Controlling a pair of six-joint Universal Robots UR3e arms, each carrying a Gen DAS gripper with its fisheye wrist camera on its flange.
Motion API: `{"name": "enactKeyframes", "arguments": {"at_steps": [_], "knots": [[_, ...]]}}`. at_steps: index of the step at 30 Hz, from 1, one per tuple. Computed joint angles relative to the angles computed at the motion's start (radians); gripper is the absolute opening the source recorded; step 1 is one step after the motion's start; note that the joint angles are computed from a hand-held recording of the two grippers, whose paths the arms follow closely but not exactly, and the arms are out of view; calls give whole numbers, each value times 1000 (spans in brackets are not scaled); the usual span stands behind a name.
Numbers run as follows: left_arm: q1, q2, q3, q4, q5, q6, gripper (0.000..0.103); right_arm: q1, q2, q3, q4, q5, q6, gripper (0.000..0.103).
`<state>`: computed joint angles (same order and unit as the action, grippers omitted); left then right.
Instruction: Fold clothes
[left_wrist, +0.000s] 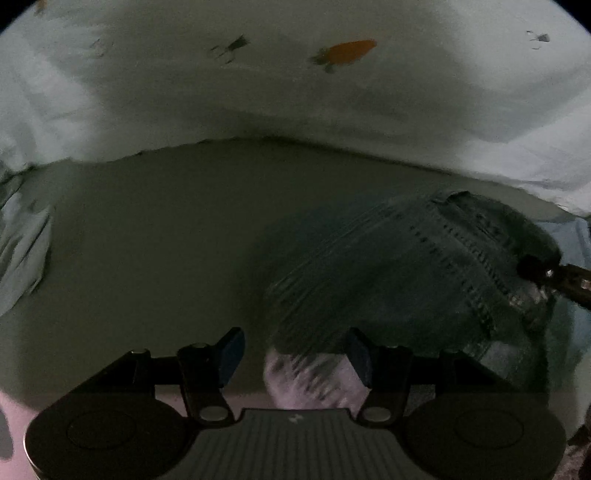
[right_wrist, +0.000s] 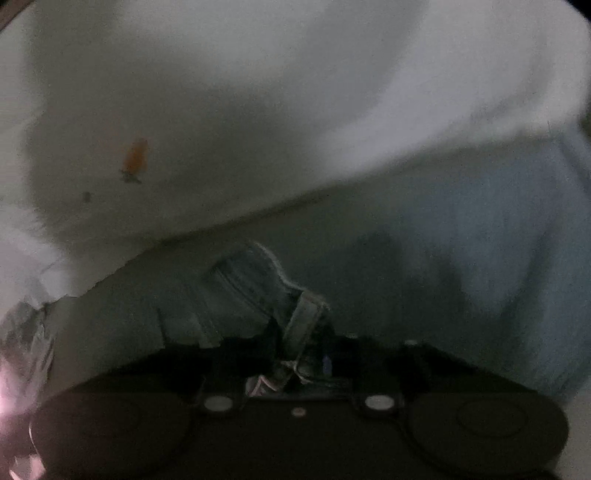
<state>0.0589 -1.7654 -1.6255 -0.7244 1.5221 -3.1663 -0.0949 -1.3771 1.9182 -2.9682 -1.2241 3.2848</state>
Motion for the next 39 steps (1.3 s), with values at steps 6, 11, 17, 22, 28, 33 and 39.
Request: {"name": "enactKeyframes", "arguments": {"at_steps": [6, 11, 17, 22, 28, 33, 39], "knots": [[-65, -69, 97, 100, -9, 104, 69, -102, -252, 143, -2, -38, -28, 20], [-126, -140, 148, 103, -43, 130, 79, -206, -275, 188, 95, -150, -35, 30], [-214, -213, 187, 28, 19, 165, 83, -156, -227, 189, 133, -284, -89, 67], [-194, -136, 79, 29, 3, 110, 93, -143, -272, 178, 185, -284, -80, 82], [-124, -16, -9, -59, -84, 27, 97, -179, -443, 271, 287, -201, 9, 96], [-29, 114, -169, -73, -206, -31, 97, -193, -662, 384, 376, -210, -21, 98], [46, 169, -290, -37, -338, -87, 101, -226, -995, 473, 641, -238, -118, 82]]}}
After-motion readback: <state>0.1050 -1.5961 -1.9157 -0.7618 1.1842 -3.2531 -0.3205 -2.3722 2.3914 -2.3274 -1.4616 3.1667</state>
